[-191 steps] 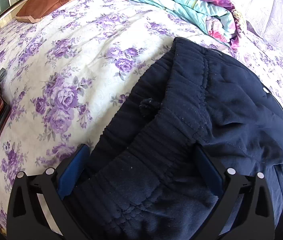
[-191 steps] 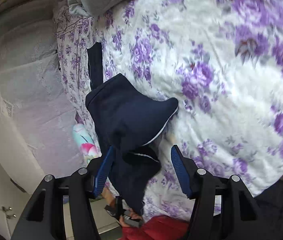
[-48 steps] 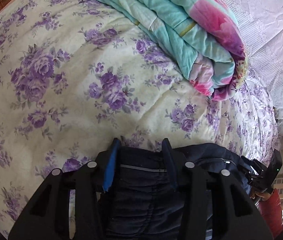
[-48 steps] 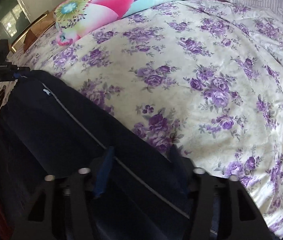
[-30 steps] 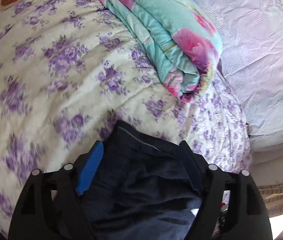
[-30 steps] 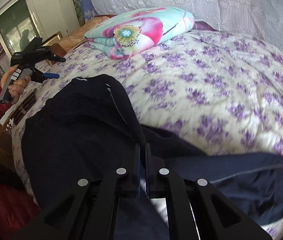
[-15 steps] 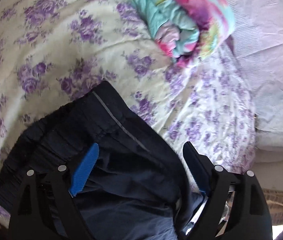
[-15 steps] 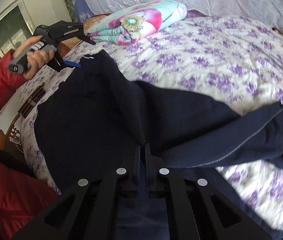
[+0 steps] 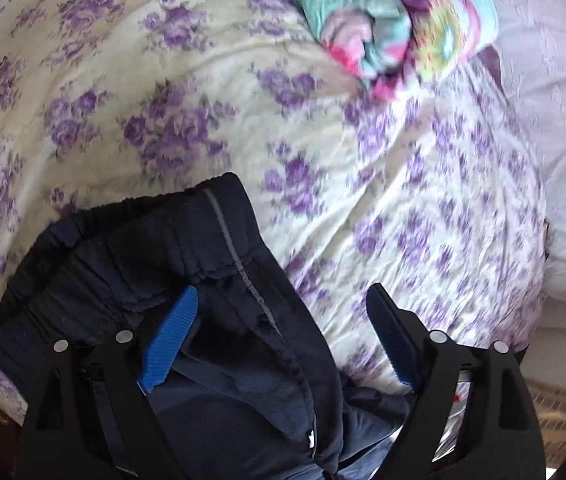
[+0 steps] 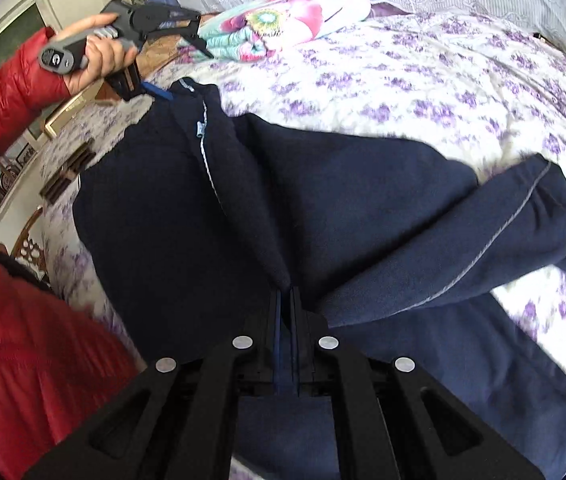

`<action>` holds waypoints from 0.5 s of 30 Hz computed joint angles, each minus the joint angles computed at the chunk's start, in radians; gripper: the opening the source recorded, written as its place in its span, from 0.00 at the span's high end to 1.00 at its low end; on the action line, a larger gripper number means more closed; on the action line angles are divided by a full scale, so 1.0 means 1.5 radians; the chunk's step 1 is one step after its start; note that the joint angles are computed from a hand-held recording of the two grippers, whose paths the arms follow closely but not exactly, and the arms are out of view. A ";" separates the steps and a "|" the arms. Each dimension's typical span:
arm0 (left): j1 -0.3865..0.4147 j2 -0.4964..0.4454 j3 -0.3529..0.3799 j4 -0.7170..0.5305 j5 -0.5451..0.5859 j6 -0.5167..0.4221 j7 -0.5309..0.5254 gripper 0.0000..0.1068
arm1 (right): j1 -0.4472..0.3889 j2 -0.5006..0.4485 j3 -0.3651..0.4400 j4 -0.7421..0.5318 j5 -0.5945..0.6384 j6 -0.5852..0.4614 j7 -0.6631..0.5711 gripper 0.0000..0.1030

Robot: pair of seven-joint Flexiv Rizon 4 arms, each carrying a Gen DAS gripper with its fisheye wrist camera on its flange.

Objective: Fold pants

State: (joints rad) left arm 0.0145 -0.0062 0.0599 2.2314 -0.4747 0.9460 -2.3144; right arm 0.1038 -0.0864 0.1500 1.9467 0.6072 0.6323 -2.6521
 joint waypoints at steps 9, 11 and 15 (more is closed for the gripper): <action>-0.029 0.059 -0.001 0.073 0.022 0.056 0.012 0.25 | -0.030 -0.006 -0.021 -0.014 0.042 -0.080 0.026 0.96; -0.036 0.083 0.003 0.106 0.001 0.079 0.018 0.27 | -0.038 0.001 -0.021 -0.021 0.051 -0.114 0.012 0.97; -0.059 0.135 0.004 0.176 -0.032 0.125 0.014 0.27 | -0.030 0.017 -0.016 0.005 0.020 -0.110 -0.013 0.97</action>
State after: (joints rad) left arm -0.0742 0.1970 0.0657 2.4960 -0.5228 1.1340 -2.2937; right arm 0.0585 -0.0603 0.1256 1.9549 0.6377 0.4667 -2.6721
